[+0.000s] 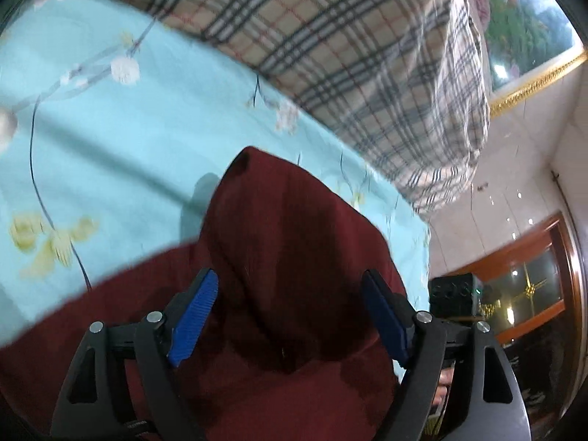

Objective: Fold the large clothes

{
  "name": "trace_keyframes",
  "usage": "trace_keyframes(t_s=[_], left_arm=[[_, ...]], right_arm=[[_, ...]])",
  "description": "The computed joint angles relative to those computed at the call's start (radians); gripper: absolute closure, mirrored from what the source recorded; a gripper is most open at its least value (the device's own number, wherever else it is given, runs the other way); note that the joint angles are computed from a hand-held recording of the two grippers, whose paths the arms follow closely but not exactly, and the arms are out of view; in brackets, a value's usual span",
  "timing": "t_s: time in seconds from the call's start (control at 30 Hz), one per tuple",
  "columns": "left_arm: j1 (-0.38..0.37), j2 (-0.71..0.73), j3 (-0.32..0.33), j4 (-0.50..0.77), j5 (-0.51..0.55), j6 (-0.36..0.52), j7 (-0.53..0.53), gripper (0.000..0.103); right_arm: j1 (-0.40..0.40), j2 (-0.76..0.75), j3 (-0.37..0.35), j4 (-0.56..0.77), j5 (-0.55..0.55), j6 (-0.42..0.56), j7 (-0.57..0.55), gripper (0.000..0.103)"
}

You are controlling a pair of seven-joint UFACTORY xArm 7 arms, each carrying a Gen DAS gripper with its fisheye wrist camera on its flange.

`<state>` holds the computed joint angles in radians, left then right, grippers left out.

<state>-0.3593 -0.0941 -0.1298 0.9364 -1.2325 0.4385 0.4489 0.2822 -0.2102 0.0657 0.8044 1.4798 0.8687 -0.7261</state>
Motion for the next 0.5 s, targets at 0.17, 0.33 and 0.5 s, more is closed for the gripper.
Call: trace_keyframes(t_s=[0.17, 0.33, 0.5], left_arm=[[-0.011, 0.028, -0.016, -0.030, 0.020, -0.019, -0.079, 0.022], [-0.011, 0.051, -0.026, -0.009, 0.004, -0.050, -0.071, 0.024], [-0.019, 0.104, -0.051, 0.062, 0.091, -0.094, -0.099, 0.064]], right_arm=[[-0.015, 0.010, -0.010, -0.070, 0.078, -0.025, 0.025, 0.092], [-0.005, 0.015, 0.020, -0.080, 0.160, -0.094, 0.015, 0.083], [-0.006, 0.038, 0.024, -0.069, 0.206, -0.095, -0.020, 0.082]])
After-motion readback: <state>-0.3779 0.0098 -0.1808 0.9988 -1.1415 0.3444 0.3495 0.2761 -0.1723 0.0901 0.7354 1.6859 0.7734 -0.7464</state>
